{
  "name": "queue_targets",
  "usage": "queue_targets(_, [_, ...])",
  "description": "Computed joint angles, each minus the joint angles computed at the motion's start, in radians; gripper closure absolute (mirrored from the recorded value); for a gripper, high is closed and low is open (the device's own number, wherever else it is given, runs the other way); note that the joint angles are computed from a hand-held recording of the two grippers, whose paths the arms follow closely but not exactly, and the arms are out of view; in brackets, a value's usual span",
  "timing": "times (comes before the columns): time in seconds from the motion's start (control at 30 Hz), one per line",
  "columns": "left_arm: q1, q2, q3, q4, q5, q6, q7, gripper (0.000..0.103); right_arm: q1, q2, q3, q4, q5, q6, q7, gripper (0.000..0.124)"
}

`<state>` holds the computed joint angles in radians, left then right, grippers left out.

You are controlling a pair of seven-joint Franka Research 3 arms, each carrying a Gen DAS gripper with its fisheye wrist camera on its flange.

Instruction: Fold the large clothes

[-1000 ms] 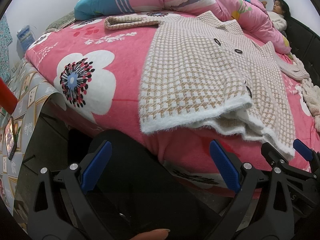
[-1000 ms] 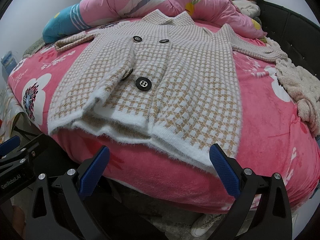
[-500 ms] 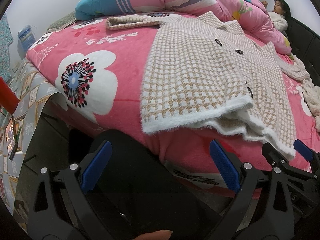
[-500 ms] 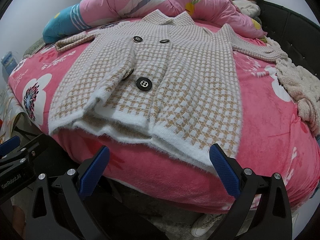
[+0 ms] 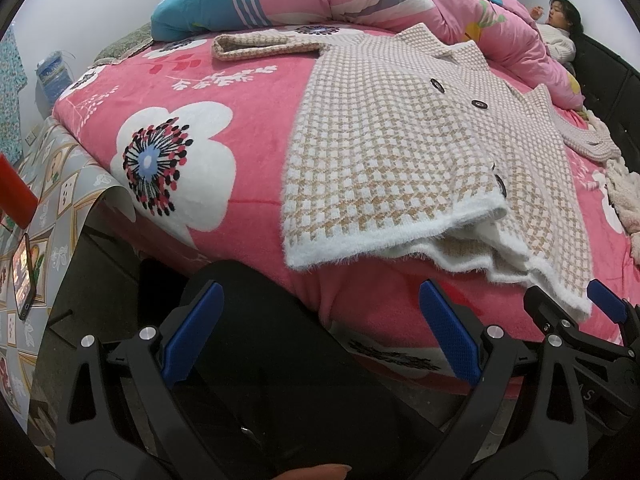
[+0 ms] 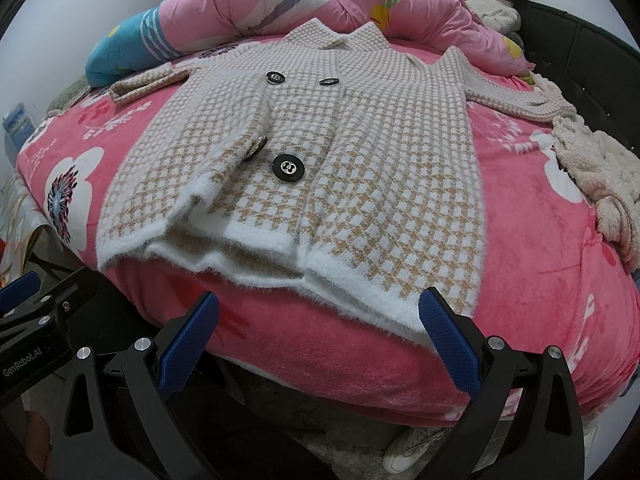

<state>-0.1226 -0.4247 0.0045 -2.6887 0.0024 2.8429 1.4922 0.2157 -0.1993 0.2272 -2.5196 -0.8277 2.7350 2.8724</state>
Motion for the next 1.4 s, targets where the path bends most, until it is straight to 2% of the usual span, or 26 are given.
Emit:
queue_targets(0.17, [0.002, 0.000, -0.002, 0.000, 0.000, 0.001, 0.000, 0.008, 0.001, 0.005, -0.001, 0.005, -0.006, -0.002, 0.005, 0.027])
queue_targets(0.33, [-0.001, 0.009, 0.021, 0.015, -0.013, -0.002, 0.029, 0.008, 0.005, 0.005, -0.004, 0.007, -0.002, -0.004, 0.001, 0.027])
queue_targets(0.4, [0.009, -0.004, -0.006, 0.013, -0.004, -0.011, 0.003, 0.008, 0.006, 0.005, 0.000, 0.009, -0.008, -0.008, 0.006, 0.027])
queue_targets(1.4, [0.020, -0.001, -0.009, 0.012, 0.024, -0.004, -0.015, 0.008, 0.002, 0.002, -0.002, 0.009, -0.020, -0.010, 0.005, 0.027])
